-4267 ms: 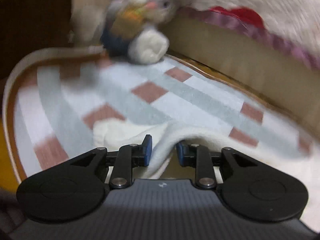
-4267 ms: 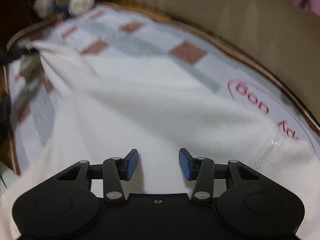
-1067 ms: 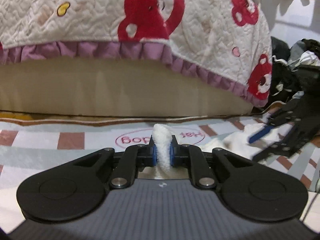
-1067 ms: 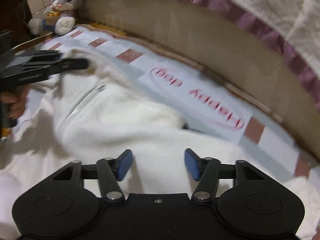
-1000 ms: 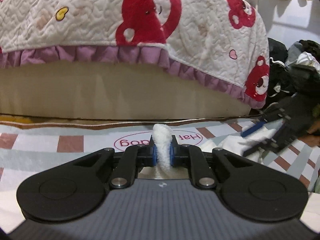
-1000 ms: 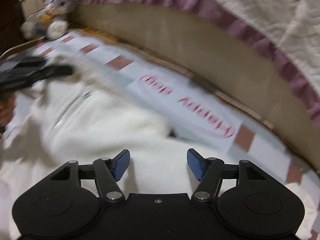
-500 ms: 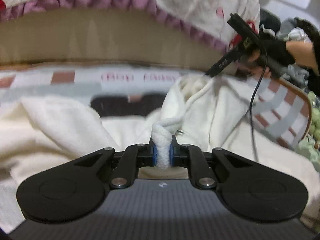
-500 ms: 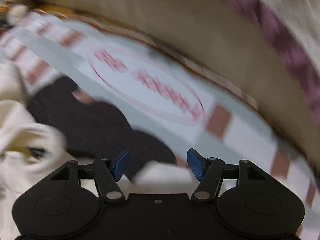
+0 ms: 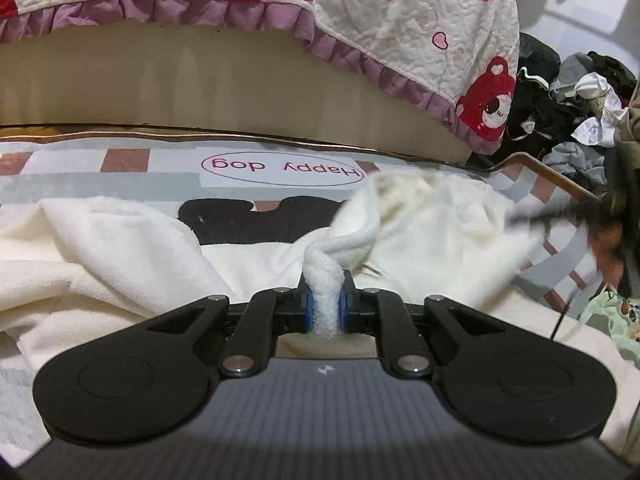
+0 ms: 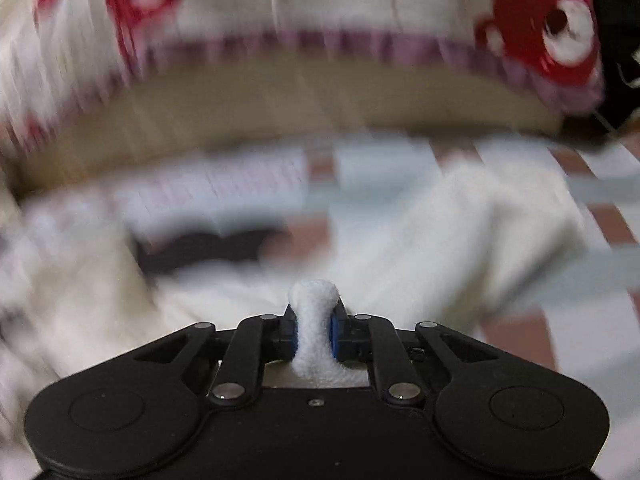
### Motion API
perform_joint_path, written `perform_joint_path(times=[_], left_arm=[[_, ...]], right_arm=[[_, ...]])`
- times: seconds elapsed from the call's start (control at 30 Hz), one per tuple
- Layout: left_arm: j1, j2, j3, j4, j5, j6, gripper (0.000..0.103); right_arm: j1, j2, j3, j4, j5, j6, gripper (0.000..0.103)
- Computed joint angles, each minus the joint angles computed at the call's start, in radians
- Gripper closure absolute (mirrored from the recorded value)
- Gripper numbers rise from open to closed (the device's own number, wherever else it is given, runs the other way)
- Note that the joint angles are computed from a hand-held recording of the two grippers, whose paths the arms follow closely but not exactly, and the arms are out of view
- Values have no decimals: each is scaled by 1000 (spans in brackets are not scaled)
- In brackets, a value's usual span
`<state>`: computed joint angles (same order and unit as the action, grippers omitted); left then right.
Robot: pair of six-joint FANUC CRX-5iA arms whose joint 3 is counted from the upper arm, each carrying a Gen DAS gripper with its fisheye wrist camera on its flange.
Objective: Fold clothes
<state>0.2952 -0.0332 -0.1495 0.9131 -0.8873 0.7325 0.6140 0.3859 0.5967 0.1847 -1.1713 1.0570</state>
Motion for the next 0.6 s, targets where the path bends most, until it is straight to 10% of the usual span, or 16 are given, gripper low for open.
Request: perform_joint_path(times=[0.2, 0.4, 0.6], left_arm=[[3, 20, 42, -96, -57, 67, 92], [23, 100, 142, -203, -213, 236, 89], [20, 70, 99, -172, -156, 167, 91]], right_arm=[[48, 55, 99, 57, -118, 12, 71], [51, 117, 303, -147, -138, 281, 36], [63, 182, 422, -340, -228, 345, 36]])
